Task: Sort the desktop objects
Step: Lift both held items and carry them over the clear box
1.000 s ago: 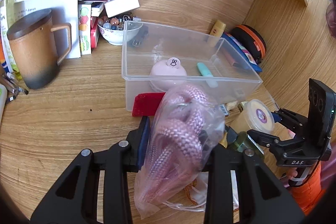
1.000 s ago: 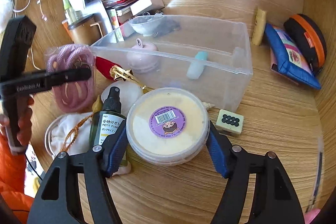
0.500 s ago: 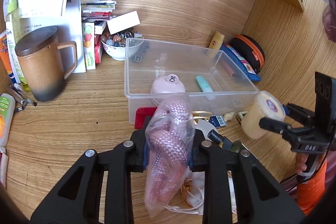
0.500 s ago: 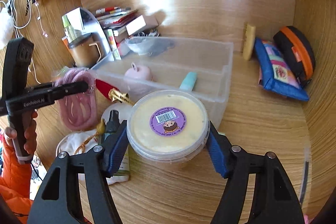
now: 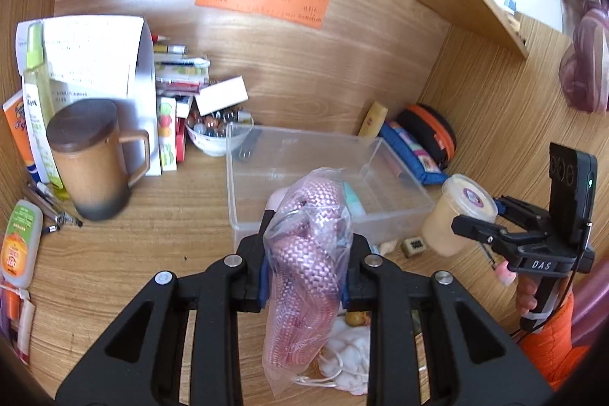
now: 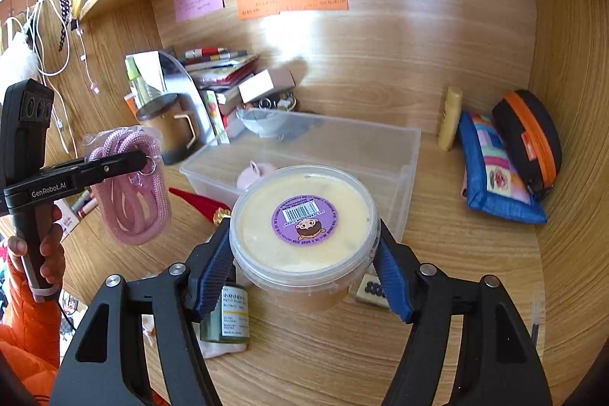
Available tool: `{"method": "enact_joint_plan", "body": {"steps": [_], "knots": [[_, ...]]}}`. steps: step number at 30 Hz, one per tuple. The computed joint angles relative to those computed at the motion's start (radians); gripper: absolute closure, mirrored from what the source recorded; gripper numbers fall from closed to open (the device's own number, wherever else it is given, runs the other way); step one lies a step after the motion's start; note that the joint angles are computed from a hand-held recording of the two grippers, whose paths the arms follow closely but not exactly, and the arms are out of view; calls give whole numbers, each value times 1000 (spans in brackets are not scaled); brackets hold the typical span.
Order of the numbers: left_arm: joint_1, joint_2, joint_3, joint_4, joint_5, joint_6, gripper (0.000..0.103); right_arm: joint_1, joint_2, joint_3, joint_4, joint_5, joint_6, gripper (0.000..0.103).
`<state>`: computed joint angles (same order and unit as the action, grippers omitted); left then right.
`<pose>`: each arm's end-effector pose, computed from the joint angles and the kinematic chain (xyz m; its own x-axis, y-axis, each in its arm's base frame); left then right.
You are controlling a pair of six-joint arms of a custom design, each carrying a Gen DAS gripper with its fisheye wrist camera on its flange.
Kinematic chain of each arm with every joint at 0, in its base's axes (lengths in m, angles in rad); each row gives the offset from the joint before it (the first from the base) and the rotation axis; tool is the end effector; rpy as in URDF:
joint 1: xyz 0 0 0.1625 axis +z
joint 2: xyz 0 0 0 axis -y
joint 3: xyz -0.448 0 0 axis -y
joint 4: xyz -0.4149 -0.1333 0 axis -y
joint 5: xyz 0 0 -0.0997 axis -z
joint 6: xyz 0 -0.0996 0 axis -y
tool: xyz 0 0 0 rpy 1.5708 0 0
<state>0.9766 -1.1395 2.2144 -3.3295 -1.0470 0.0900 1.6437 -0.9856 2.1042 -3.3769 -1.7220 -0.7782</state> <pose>-0.1374 -0.5305 0.2007 -0.8518 0.2798 -0.4429 0.5126 0.6197 -0.5943 0.1594 -0.5582 0.1499 -0.6676 -0.5245 0.5284 -0.7371 0.5653 -0.3702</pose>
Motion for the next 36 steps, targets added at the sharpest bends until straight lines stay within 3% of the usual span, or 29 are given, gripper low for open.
{"method": "enact_joint_plan", "body": {"steps": [18,36], "knots": [[-10,17,-82,3,24,73,77,27,14,-49,-4,7,-10,37],[44,94,-246,96,-25,71,77,25,70,-165,85,21,3,37]]}}
